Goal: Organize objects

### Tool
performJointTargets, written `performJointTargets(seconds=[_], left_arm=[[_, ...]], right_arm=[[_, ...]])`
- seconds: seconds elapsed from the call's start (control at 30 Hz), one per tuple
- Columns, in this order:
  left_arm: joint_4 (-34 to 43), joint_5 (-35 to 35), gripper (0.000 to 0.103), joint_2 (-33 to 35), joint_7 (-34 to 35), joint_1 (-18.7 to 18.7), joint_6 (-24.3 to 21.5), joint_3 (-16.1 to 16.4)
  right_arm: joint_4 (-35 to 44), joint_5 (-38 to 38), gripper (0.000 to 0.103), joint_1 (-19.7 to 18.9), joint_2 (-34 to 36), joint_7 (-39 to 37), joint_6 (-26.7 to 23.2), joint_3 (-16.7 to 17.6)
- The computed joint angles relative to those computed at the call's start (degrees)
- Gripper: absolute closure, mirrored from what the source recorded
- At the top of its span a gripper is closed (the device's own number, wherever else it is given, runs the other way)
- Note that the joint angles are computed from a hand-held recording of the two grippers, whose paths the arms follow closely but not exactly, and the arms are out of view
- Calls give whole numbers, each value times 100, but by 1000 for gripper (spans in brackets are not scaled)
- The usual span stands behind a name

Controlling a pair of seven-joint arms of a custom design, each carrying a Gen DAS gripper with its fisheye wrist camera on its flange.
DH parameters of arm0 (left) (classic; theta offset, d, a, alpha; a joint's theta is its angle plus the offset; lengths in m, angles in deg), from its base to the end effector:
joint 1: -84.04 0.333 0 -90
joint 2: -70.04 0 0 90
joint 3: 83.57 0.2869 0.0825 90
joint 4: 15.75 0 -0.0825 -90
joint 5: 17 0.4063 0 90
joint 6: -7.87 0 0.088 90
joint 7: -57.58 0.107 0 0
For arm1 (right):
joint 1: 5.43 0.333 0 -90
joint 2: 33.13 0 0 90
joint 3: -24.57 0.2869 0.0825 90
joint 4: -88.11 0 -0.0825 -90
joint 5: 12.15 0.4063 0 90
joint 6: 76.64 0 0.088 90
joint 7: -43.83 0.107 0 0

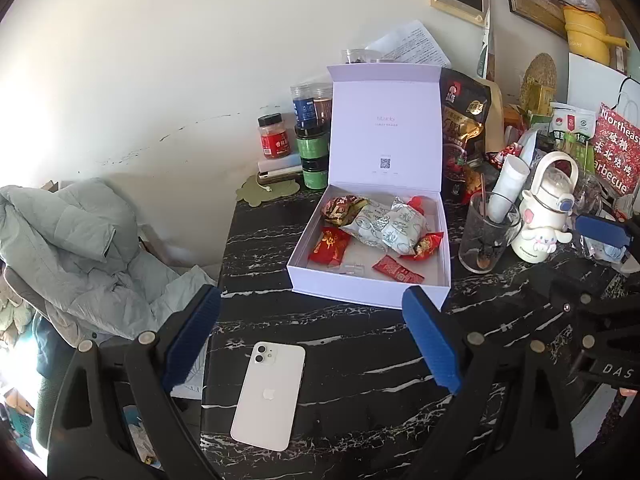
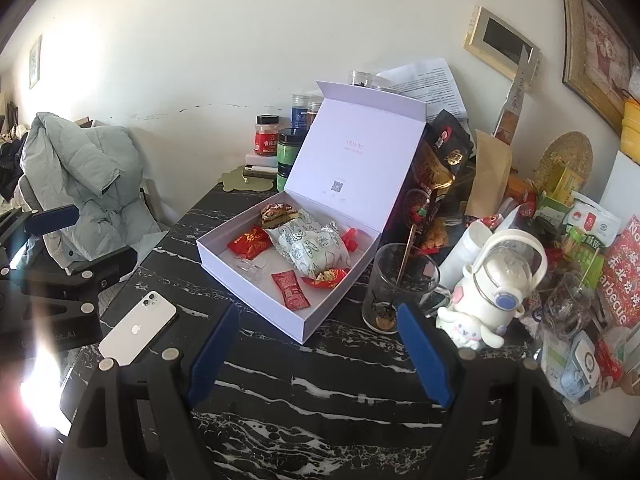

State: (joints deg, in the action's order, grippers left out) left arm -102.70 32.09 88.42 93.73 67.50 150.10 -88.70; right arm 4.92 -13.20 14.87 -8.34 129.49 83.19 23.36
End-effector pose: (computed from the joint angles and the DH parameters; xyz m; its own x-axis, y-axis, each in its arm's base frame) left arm 0.6678 -0.2595 0.5182 0.1188 -0.9840 -0.1325 -0.6214 0.0304 -0.7829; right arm 0.7033 0.2475 0.5151 0.3767 -0.9224 0.0857 -0.5484 -0.2966 -0.7819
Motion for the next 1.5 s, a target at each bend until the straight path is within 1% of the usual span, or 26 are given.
performJointTargets(seconds=[0.13,0.3,0.47,0.53,0.63,0.77,0.9,1.0,1.23,1.37,1.5], left_arm=[[-384,166,11,-223,-299,-10,137,9],[-792,301,11,-452,-572,30,191,-70],[-1175,206,11,-636,-769,107,257,-178],[-1272,-15,11,-681,-699,148,204,-248],[-1394,-44,11,-739,-739,147,203,-286],[-1489,-35,11,-800,-818,146,146,-319],[-1459,-268,11,-776,-847,167,-9,-355],[-1459,-209,11,-774,-951,140,-93,-350],[-1502,-222,11,-798,-918,149,-80,-371],[-1513,-283,11,-800,-810,161,-41,-387],[-1477,-277,11,-770,-773,143,-97,-381]], right_arm=[[-542,13,20,14,-289,-9,320,13],[-1032,-93,20,77,-545,92,457,-30],[-1491,22,20,-2,-770,6,612,84],[-1605,87,20,-45,-817,-95,598,144],[-1746,165,20,-61,-863,-121,651,168],[-1867,249,20,-99,-915,-201,718,200],[-1897,175,20,-60,-914,-174,709,139],[-1937,186,20,-75,-931,-211,754,155],[-2003,232,20,-95,-983,-293,822,170],[-1994,137,20,-53,-981,-202,783,113],[-1983,20,20,-18,-969,-101,753,67]])
